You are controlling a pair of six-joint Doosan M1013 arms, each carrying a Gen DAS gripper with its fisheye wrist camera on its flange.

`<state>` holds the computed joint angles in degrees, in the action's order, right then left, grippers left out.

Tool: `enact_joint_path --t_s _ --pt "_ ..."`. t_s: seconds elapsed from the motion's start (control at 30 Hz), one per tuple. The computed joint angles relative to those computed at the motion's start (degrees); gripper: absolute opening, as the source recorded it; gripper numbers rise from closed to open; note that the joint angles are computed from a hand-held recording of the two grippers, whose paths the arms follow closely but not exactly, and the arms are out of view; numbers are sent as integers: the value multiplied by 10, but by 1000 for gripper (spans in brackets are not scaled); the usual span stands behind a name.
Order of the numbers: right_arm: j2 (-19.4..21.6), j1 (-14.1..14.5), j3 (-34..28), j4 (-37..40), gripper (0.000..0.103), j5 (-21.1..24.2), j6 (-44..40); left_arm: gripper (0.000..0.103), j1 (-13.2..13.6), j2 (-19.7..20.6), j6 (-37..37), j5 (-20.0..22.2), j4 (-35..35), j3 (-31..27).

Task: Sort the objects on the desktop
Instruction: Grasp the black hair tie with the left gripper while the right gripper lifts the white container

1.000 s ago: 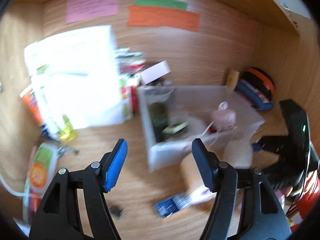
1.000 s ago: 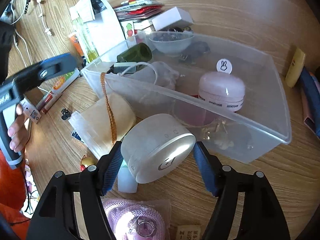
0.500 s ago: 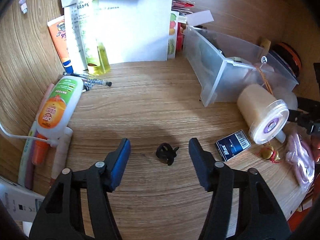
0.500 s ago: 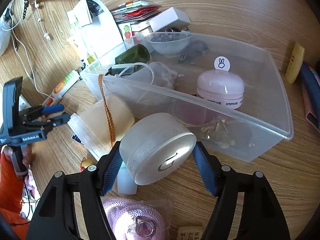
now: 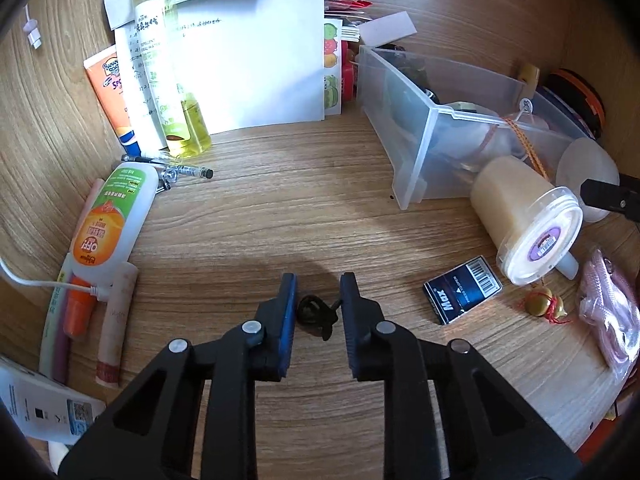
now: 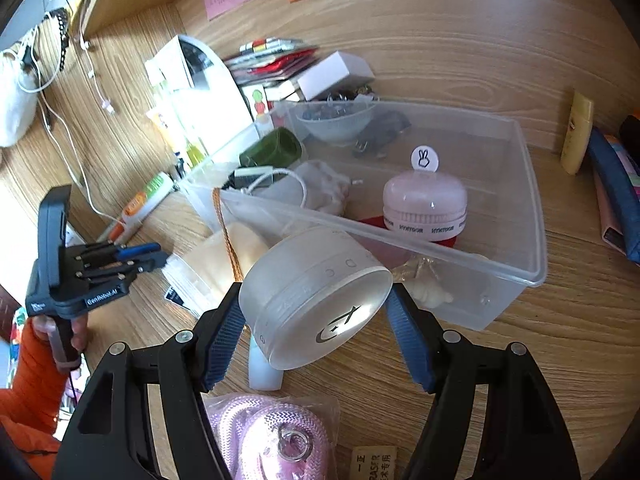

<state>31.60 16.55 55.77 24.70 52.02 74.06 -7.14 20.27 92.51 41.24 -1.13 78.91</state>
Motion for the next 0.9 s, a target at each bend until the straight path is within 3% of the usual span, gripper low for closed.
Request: enact_joint_path --t_s 0.23,0.47,0.9 --pt "-11 -2 14 18 67 -18 -19 21 -1 -14 -4 -20 -16 10" --pt "-20 -4 17 18 67 -32 -18 21 -6 -26 44 -62 -75 5" --pt "-32 -10 2 -52 67 -71 33 21 -23 8 175 -74 -195 -68"
